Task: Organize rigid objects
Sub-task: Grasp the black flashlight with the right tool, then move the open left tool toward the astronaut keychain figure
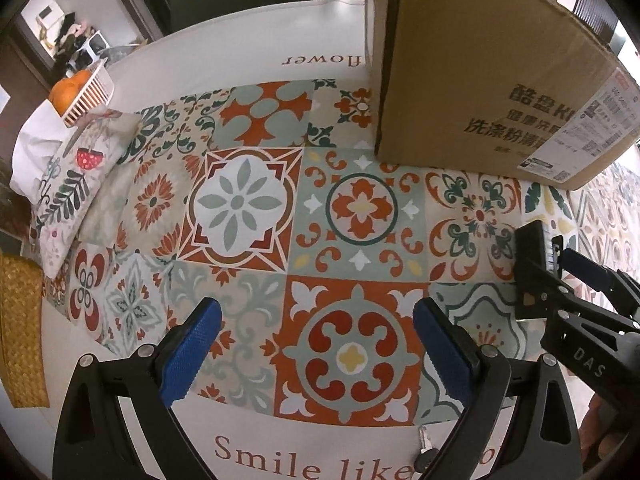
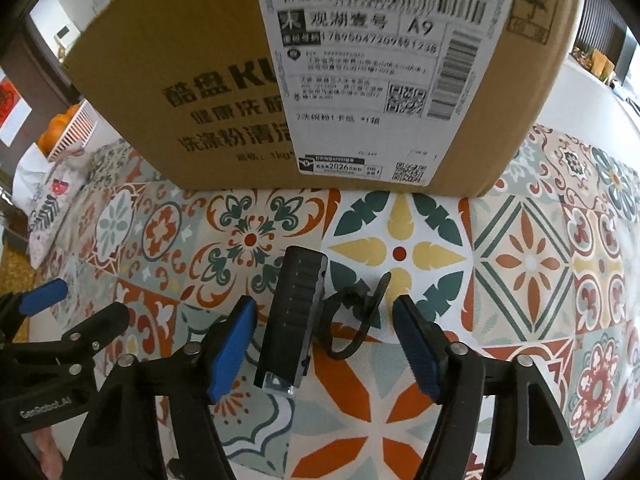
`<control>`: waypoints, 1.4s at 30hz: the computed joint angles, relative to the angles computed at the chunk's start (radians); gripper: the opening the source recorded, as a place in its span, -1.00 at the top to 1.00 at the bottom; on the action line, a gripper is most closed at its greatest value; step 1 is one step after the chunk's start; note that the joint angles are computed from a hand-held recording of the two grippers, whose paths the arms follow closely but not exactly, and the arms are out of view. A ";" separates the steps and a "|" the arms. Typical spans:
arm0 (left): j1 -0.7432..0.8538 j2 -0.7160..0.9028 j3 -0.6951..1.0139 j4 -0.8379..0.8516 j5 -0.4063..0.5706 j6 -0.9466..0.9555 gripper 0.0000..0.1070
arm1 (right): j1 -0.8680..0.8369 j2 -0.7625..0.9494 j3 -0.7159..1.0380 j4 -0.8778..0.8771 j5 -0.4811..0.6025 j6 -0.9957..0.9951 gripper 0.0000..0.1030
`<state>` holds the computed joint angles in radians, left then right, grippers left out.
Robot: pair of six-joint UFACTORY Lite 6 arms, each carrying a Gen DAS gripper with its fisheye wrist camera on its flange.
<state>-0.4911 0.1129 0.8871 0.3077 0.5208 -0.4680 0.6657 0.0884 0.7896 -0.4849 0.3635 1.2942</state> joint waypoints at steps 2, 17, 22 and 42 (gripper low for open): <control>0.012 0.006 -0.004 -0.007 -0.006 0.009 -0.82 | 0.008 0.014 0.010 -0.032 0.012 0.028 -0.32; 0.005 -0.034 -0.011 -0.066 0.032 0.057 -0.76 | 0.046 -0.015 0.025 -0.068 0.079 0.067 0.27; -0.023 -0.117 -0.037 -0.105 0.074 0.081 -0.76 | 0.095 -0.122 -0.007 -0.047 0.139 0.081 0.27; -0.130 -0.544 -0.255 -0.231 0.270 0.165 -0.69 | 0.455 -0.412 -0.082 0.097 0.418 0.275 0.27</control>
